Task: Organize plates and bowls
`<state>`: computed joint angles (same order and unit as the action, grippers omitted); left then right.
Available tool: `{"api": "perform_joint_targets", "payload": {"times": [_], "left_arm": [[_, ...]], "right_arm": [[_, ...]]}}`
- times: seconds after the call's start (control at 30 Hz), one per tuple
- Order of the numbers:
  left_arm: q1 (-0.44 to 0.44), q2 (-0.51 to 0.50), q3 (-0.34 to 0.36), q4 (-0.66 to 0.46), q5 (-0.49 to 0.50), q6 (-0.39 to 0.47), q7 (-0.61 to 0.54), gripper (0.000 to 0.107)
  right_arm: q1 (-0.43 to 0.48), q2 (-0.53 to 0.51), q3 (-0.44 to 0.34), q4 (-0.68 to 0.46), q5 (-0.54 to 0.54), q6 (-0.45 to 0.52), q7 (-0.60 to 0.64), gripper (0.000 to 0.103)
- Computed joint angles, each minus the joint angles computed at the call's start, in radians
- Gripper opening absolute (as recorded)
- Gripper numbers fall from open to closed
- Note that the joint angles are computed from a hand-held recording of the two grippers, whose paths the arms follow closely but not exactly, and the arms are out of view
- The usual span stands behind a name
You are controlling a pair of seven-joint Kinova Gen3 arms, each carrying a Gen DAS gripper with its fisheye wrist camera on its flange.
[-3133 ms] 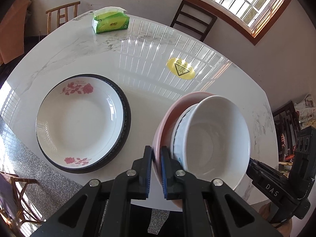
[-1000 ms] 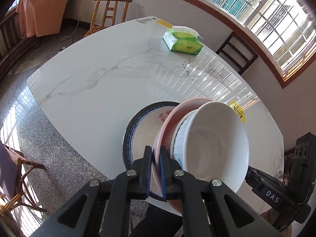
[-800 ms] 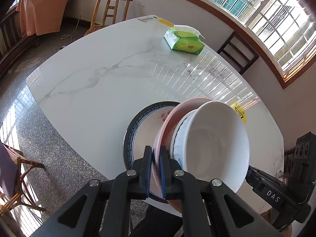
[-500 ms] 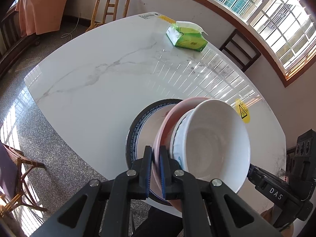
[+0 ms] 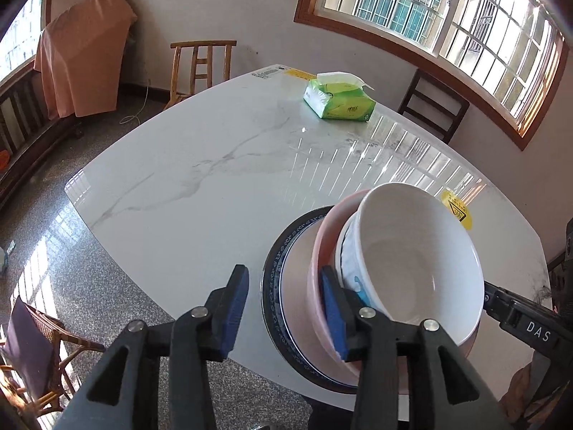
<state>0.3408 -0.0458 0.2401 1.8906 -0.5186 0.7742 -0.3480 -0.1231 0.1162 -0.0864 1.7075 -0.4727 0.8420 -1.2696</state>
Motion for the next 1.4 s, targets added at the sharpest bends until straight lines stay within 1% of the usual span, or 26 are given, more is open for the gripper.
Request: {"api": "perform_joint_targets", "payload": {"times": [0.03,0.07,0.13,0.17,0.23,0.27,0.3,0.33,0.37,0.4,0.43,0.47,0.53,0.57,0.63,0.67,0.77,0.83,0.9,0.93,1.0,1.07,1.13,1.23,1.3,1.4], "left_arm": [[0.000,-0.010,0.002,0.021,-0.019,-0.023,0.020,0.046],[0.017,-0.018,-0.012,0.040,-0.042,-0.043,0.045,0.047],[0.078,-0.019,-0.046,0.061,-0.118,-0.040,0.125,0.056],[0.086,-0.016,-0.037,0.066,-0.159,-0.026,0.164,0.058],[0.081,-0.014,0.004,0.084,-0.240,-0.010,0.245,0.061],[0.098,-0.013,0.008,0.093,-0.280,0.000,0.286,0.061],[0.101,-0.010,0.030,0.100,-0.321,0.018,0.326,0.061],[0.086,-0.006,0.072,0.108,-0.361,0.040,0.367,0.061],[0.071,-0.002,0.115,0.116,-0.402,0.065,0.408,0.061],[0.075,0.004,0.140,0.124,-0.442,0.094,0.448,0.061],[0.097,0.012,0.150,0.131,-0.478,0.128,0.489,0.063],[0.137,0.016,0.141,0.140,-0.511,0.159,0.530,0.063],[0.187,0.023,0.146,0.160,-0.568,0.207,0.611,0.064],[0.207,0.024,0.146,0.167,-0.582,0.222,0.637,0.065],[0.234,0.013,0.141,0.185,-0.595,0.216,0.676,0.066],[0.245,0.010,0.144,0.193,-0.604,0.217,0.700,0.067],[0.287,0.021,0.169,0.206,-0.640,0.273,0.785,0.067],[0.323,0.038,0.181,0.212,-0.669,0.322,0.847,0.067],[0.365,0.052,0.192,0.218,-0.689,0.369,0.893,0.067],[0.384,0.058,0.193,0.218,-0.695,0.383,0.904,0.067],[0.417,0.066,0.194,0.211,-0.691,0.407,0.907,0.067],[0.441,0.074,0.190,0.197,-0.680,0.416,0.892,0.067],[0.466,0.086,0.190,0.180,-0.668,0.436,0.883,0.067],[0.503,0.108,0.189,0.149,-0.657,0.471,0.865,0.067],[0.529,0.121,0.186,0.131,-0.656,0.492,0.854,0.067],[0.572,0.140,0.185,0.108,-0.660,0.539,0.859,0.067]], "right_arm": [[-0.009,-0.014,-0.001,0.019,0.018,-0.032,-0.013,0.033],[-0.012,-0.027,-0.001,0.039,0.021,-0.062,-0.015,0.035],[0.001,-0.058,-0.018,0.088,0.011,-0.138,0.011,0.038],[-0.015,-0.079,-0.006,0.116,0.006,-0.178,0.024,0.040],[-0.028,-0.134,-0.002,0.174,0.005,-0.260,0.042,0.055],[-0.032,-0.162,-0.005,0.204,0.005,-0.300,0.051,0.056],[-0.017,-0.186,-0.025,0.233,-0.012,-0.341,0.077,0.057],[-0.017,-0.211,-0.032,0.263,-0.022,-0.382,0.092,0.060],[-0.036,-0.234,-0.025,0.292,-0.023,-0.422,0.095,0.062],[-0.074,-0.256,-0.001,0.322,-0.025,-0.463,0.097,0.067],[-0.120,-0.277,0.032,0.353,-0.038,-0.504,0.111,0.069],[-0.152,-0.295,0.051,0.376,-0.040,-0.534,0.115,0.070],[-0.172,-0.326,0.045,0.414,-0.007,-0.582,0.080,0.074],[-0.196,-0.340,0.057,0.434,-0.005,-0.604,0.075,0.075],[-0.274,-0.368,0.114,0.470,-0.024,-0.642,0.094,0.078],[-0.291,-0.378,0.121,0.486,-0.017,-0.660,0.087,0.078],[-0.270,-0.404,0.068,0.532,0.035,-0.734,0.029,0.080],[-0.236,-0.425,0.016,0.566,0.069,-0.781,-0.005,0.087],[-0.262,-0.448,0.019,0.605,0.092,-0.838,-0.025,0.089],[-0.267,-0.458,0.016,0.624,0.103,-0.865,-0.039,0.095],[-0.221,-0.478,-0.041,0.660,0.115,-0.918,-0.077,0.101],[-0.134,-0.495,-0.134,0.695,0.090,-0.976,-0.077,0.102],[-0.063,-0.512,-0.200,0.706,0.099,-0.979,-0.089,0.102],[-0.037,-0.539,-0.214,0.718,0.148,-0.965,-0.139,0.102],[-0.013,-0.564,-0.231,0.736,0.163,-0.981,-0.165,0.102],[-0.029,-0.594,-0.202,0.751,0.205,-0.983,-0.205,0.102]]}}
